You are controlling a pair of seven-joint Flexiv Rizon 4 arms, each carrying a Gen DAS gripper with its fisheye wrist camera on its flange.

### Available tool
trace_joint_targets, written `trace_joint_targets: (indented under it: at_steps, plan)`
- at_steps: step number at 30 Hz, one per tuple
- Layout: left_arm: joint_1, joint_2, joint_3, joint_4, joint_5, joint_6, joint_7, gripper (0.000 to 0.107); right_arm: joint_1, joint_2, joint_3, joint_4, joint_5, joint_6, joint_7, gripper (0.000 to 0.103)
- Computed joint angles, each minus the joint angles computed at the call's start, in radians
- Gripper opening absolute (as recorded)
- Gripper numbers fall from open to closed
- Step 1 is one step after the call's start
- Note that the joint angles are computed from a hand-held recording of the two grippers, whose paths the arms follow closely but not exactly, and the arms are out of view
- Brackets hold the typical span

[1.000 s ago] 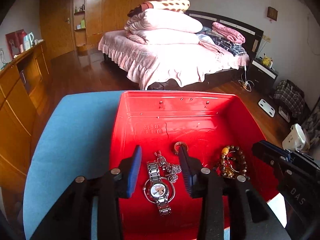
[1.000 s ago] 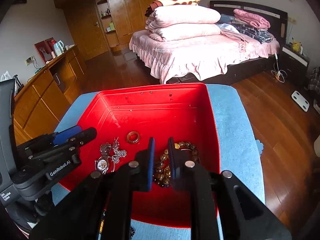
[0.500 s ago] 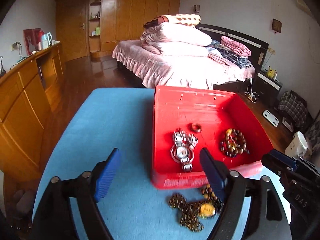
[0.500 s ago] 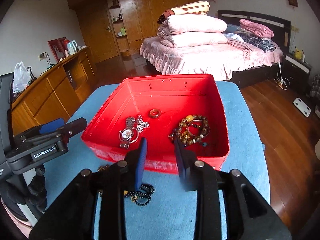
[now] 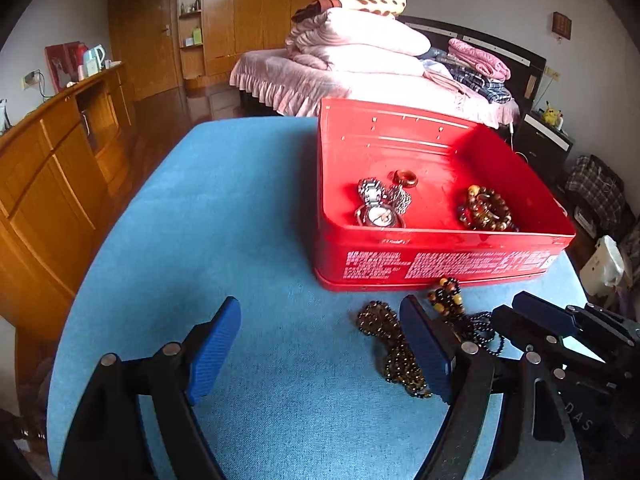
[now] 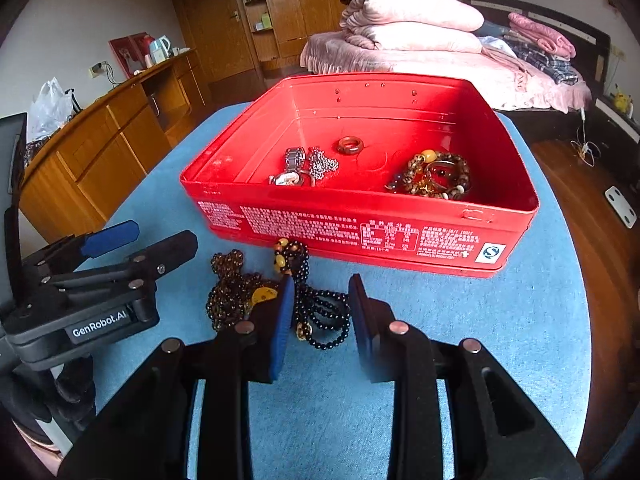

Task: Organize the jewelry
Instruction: 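Grasp the brown bead necklace with the left tool while the right tool grasps the black bead necklace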

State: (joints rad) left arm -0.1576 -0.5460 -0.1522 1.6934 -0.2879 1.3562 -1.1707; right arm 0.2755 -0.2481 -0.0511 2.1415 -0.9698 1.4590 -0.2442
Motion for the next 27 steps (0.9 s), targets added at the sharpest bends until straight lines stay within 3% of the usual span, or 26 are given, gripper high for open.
trace_joint_targets:
  at_steps: [5, 10, 19, 27]
  plan:
    - [0.003, -0.014, 0.006, -0.003, 0.003, -0.007, -0.01, 0.08, -0.002, -0.027, 0.034, -0.013, 0.108, -0.049, -0.083, 0.03]
    - [0.01, -0.013, -0.006, 0.007, -0.003, -0.008, -0.003, 0.08, 0.02, -0.026, 0.003, -0.009, 0.084, -0.063, -0.061, 0.043]
    - [0.006, -0.021, 0.01, -0.004, 0.003, -0.031, -0.013, 0.08, 0.013, -0.014, -0.008, 0.003, 0.043, -0.006, -0.044, 0.043]
    - [0.004, -0.026, 0.028, -0.014, 0.016, -0.039, -0.029, 0.08, 0.017, -0.062, 0.054, -0.06, 0.218, -0.046, -0.222, 0.04]
